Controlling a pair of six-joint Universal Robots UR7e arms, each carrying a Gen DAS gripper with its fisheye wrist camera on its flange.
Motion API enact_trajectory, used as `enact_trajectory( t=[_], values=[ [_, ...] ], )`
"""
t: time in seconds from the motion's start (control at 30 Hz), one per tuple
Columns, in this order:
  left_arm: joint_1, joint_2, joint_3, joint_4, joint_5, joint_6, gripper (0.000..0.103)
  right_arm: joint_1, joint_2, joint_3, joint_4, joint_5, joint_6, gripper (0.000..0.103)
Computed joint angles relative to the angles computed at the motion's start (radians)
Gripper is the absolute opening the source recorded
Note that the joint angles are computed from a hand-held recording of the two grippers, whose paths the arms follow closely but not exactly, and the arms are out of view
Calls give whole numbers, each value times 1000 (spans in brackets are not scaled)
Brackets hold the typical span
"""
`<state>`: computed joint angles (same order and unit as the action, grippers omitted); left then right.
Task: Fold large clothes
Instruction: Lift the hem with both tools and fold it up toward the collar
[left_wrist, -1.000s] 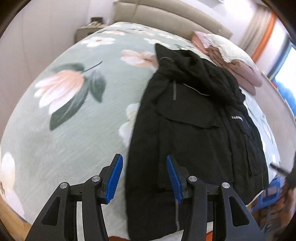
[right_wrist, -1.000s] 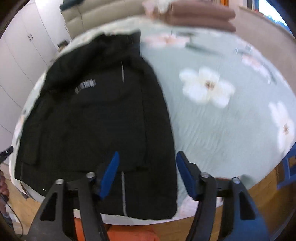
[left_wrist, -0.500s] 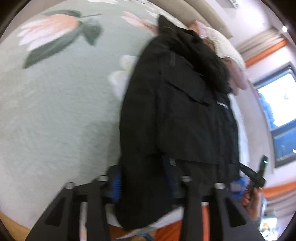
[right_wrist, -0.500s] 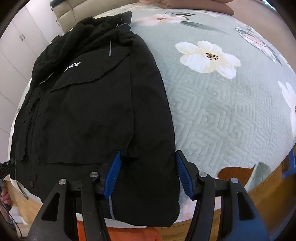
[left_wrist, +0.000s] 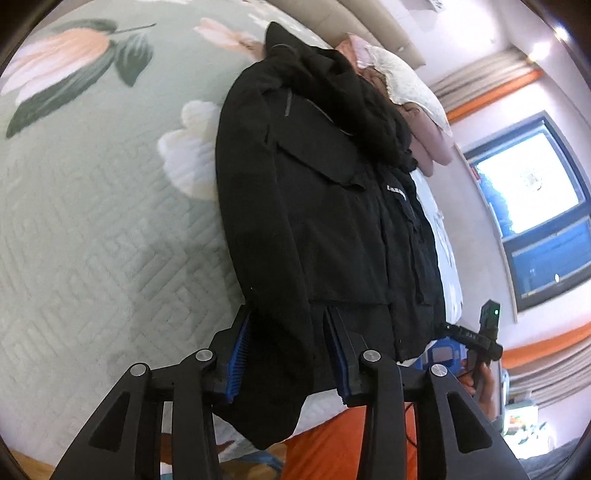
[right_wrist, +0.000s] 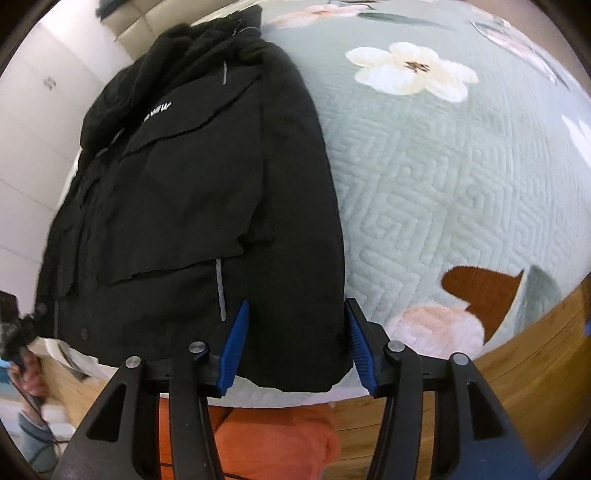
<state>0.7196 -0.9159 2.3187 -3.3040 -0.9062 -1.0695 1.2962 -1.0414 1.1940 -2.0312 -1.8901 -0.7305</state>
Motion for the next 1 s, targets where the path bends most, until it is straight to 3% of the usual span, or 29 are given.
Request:
enact_trajectory(
  t=[0.07,0.1,0.13,0.33,0.53,0.7,0.77,0.8,0.83,1.0],
  values=[
    [-5,10,-8,-21,10,13,37,5,1,4,-11,-1,2,54],
    [-12,10,-10,-27,19,26,32,10,-7,15,-19,4,-11,45],
    [-18,15,-20,-52,20,58,24,14,-16,23,-10,21,-23,43],
    [5,62,-64,-228,-53,188,25,28,-33,17,77,130,-34,45],
    [53,137,-84,-278,-140,133,30,15,20,-14,120,66,57,49],
    [37,123,-99,-173,-85,98,33,-14,5,-11,123,134,73,49],
    [20,108,-113,-91,-21,74,32,-14,-7,10,77,146,63,41],
    [16,104,-116,-62,-2,68,19,-15,-9,15,68,157,56,36],
    [16,102,-119,-50,8,72,14,-12,-21,33,43,167,45,35],
    [-4,96,-74,-262,27,129,11,19,-57,77,-43,168,-9,27]
  ],
)
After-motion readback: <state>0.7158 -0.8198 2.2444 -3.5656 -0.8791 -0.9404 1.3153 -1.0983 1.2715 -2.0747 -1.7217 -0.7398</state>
